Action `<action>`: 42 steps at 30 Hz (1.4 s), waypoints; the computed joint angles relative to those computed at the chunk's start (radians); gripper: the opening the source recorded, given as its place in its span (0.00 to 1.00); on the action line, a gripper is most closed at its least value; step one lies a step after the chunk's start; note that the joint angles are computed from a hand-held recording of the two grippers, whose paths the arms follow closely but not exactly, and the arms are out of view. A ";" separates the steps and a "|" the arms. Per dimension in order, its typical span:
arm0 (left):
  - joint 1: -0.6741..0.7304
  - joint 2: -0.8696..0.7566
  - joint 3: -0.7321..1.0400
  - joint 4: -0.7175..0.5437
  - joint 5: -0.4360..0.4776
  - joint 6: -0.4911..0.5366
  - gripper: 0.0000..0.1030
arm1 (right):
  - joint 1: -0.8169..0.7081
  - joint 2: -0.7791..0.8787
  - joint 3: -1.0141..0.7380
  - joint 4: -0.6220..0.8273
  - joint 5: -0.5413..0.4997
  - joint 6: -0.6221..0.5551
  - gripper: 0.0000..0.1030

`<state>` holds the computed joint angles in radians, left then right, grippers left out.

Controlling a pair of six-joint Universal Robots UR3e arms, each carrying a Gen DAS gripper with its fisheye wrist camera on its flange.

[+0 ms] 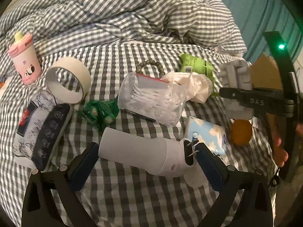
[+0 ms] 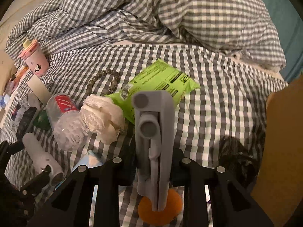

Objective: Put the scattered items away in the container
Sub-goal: 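Grasp the white cylinder with the left tool while the right tool grasps the white plastic plate, then carry both items to the cardboard box and open both tools to drop them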

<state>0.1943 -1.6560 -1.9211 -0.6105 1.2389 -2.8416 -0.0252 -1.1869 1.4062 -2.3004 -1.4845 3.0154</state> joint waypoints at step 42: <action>-0.803 -0.470 1.172 -0.323 0.211 -0.269 0.99 | -1.074 -0.902 0.116 0.710 0.387 -0.653 0.24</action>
<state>-0.6089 -2.1255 -0.7493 -0.9340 1.4496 -3.1106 -1.0991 -2.0889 1.5226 -1.5905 -1.0978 2.3622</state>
